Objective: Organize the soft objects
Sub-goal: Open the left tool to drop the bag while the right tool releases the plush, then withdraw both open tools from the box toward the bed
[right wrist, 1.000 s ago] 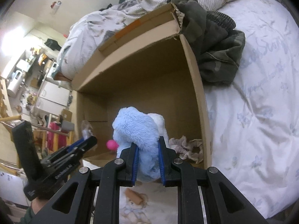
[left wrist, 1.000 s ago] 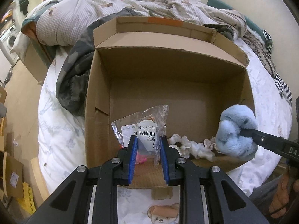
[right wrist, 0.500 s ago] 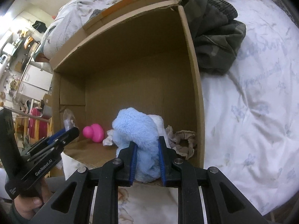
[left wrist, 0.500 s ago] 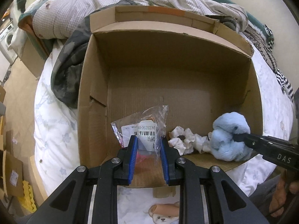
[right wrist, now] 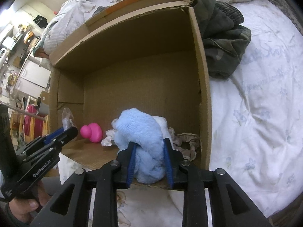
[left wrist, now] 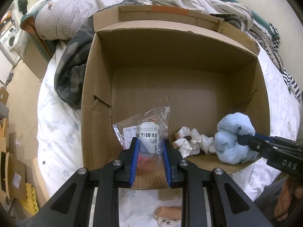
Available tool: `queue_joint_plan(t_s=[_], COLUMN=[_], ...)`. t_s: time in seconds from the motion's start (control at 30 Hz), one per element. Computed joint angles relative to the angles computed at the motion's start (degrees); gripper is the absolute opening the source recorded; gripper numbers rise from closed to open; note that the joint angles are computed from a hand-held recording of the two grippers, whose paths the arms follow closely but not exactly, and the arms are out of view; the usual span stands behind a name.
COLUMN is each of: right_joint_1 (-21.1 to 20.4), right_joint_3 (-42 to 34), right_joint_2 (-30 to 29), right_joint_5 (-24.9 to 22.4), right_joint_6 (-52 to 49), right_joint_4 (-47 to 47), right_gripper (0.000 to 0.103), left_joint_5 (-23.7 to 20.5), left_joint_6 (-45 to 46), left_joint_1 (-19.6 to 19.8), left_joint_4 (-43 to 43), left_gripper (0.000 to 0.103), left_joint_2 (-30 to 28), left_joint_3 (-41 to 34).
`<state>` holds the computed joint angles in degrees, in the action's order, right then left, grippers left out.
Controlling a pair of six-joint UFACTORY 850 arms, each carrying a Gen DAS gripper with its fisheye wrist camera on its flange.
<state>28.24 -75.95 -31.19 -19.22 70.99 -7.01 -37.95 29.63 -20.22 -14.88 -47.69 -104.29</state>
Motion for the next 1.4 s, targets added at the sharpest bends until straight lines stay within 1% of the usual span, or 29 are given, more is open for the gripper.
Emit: queue_joint_plan(t_s=[0.03, 0.1, 0.27, 0.3, 0.33, 0.4, 0.47, 0.53, 0.63, 0.7, 0.77, 0.83, 1.0, 1.1, 1.23, 1.27, 1.33, 1.37, 1.4], right_joint_1=[0.0, 0.2, 0.9, 1.1, 1.3, 1.8, 2.3, 2.6, 2.8, 2.8, 3.0, 3.2, 3.0, 3.1, 3.2, 3.3, 3.4, 3.4, 3.5], right_joint_3=[-0.2, -0.8, -1.7, -1.9, -2.0, -2.5, -2.9, -3.1, -2.7, -2.0, -1.0, -0.6, -0.5, -1.0, -1.1, -1.1, -0.8, -0.5, -0.1], right_joint_2=[-0.1, -0.5, -0.7, -0.7, -0.6, -0.7, -0.6, -0.3, 0.1, 0.7, 1.5, 1.9, 1.7, 1.4, 1.4, 1.5, 1.6, 1.9, 2.1], right_joint_5=[-0.2, -0.9, -0.2, -0.1, -0.2, -1.9, -3.4, -4.0, -3.6, -3.1, -2.8, -3.1, -2.4, -2.9, -2.8, -2.8, -2.5, -2.0, -1.6], right_joint_6=[-0.1, 0.8, 3.1, 4.5, 6.1, 11.1, 15.3, 18.4, 22.0, 24.2, 28.6, 30.5, 30.4, 29.6, 29.9, 30.0, 30.0, 30.7, 31.4], right_joint_4=[-0.1, -1.5, -6.0, -7.8, -9.7, -15.8, -21.3, -25.4, -29.3, -31.4, -35.8, -37.7, -36.5, -35.9, -36.0, -36.1, -35.8, -36.0, -36.3], right_gripper=[0.037, 0.060, 0.062, 0.066, 0.067, 0.068, 0.069, 0.076, 0.087, 0.099, 0.101, 0.102, 0.102, 0.103, 0.103, 0.103, 0.103, 0.103, 0.103], left_joint_5=[0.1, -0.1, -1.0, -1.2, -1.3, -1.0, -0.7, 0.4, 2.0, 2.0, 2.0, 2.1, 2.2, 1.5, 1.9, 0.8, -3.5, -3.6, -2.6], left_joint_6=[-0.1, 0.0, -0.8, -0.8, -0.6, -0.5, -0.3, 0.2, 1.4, 1.5, 1.4, 1.1, 0.4, 0.5, 0.1, 0.0, -0.2, -0.1, 0.2], left_joint_1=[-0.1, -0.2, -0.3, -0.3, -0.3, -0.3, -0.3, -0.3, -0.2, -0.2, 0.0, 0.2, 0.5, 0.7, 0.9, 1.1, 1.9, 2.1, 2.3], left_joint_4=[0.3, 0.3, 0.8, 0.7, 0.5, 0.4, 0.0, -0.8, -2.0, -2.2, -2.3, -2.7, -3.3, -3.5, -3.4, -3.7, -5.8, -6.4, -6.5], left_gripper=[0.022, 0.022, 0.023, 0.023, 0.023, 0.024, 0.034, 0.054, 0.057, 0.057, 0.057, 0.057, 0.057, 0.057, 0.057, 0.057, 0.057, 0.057, 0.057], left_joint_2=[0.1, 0.0, -0.4, -0.4, -0.4, -0.2, 0.1, 0.8, 1.6, 1.7, 1.7, 1.7, 1.8, 1.8, 2.6, 2.3, 1.2, 1.4, 2.1], left_joint_3=[0.1, 0.1, -0.5, -0.6, -0.6, -0.3, 0.0, 0.8, 1.8, 1.6, 1.5, 1.5, 1.4, 1.1, 1.9, 1.4, -1.0, -0.9, -0.2])
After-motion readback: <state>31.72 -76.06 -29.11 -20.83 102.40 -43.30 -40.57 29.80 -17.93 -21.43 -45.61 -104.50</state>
